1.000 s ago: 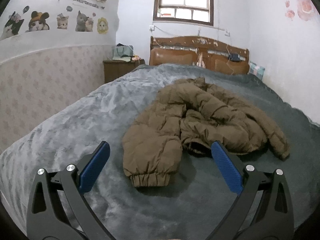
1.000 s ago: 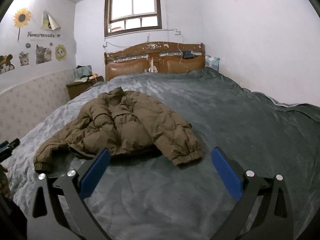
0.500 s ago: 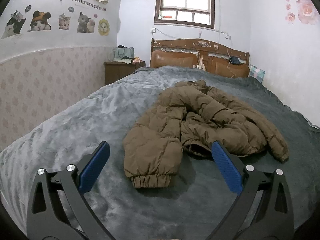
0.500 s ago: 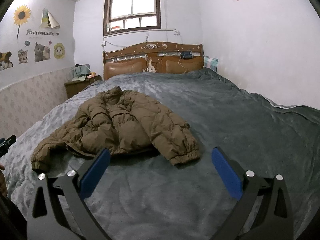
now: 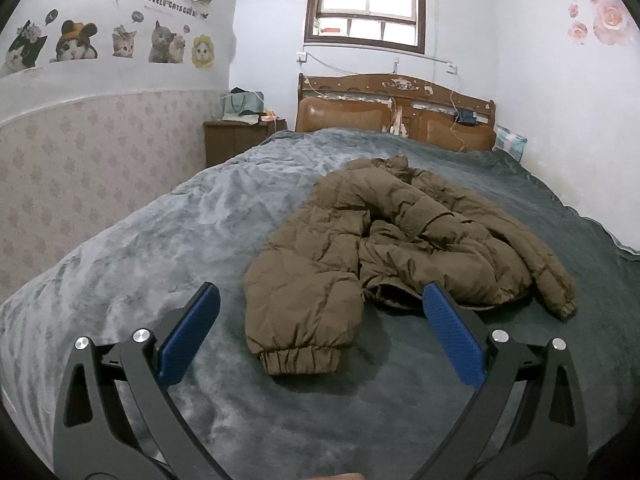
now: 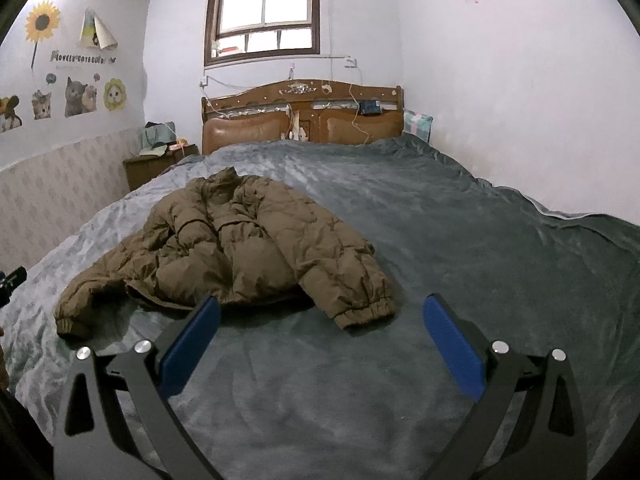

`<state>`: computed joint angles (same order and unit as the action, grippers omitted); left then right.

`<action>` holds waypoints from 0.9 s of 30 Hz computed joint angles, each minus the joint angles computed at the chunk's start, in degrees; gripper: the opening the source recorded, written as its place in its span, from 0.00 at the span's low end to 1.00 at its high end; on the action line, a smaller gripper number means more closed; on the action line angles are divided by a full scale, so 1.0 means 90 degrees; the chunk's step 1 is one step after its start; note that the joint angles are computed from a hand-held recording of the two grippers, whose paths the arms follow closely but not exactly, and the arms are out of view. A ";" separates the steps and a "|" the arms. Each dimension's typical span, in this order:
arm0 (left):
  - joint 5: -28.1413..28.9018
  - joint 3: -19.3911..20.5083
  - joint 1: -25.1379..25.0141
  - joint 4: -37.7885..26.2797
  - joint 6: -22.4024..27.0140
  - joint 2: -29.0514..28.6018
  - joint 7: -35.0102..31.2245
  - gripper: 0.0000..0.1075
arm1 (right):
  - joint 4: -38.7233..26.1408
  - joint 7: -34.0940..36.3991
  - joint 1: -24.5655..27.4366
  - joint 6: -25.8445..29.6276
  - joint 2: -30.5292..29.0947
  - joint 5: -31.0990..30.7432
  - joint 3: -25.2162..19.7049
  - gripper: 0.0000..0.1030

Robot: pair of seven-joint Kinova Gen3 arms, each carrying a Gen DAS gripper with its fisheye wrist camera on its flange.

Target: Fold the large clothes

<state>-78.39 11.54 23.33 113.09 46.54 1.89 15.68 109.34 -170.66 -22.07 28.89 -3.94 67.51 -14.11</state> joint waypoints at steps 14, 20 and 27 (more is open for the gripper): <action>-0.0163 -0.0079 -0.0071 0.0037 -0.0069 0.0043 -0.0023 0.93 | -0.0019 -0.0152 -0.0044 0.0127 0.0039 0.0013 0.0032 0.98; 0.0136 -0.0106 -0.0167 0.0020 -0.0164 -0.0029 -0.0063 0.93 | 0.0068 -0.0342 -0.0070 0.0122 0.0004 0.0294 -0.0003 0.98; -0.0064 -0.0050 -0.0263 0.0214 -0.0291 -0.0182 0.0269 0.93 | 0.0050 -0.0330 -0.0099 0.0192 -0.0003 0.0281 -0.0022 0.98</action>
<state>-78.97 11.09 20.96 115.02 43.92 0.25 18.10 109.79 -173.63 -22.96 30.61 -3.97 70.04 -14.31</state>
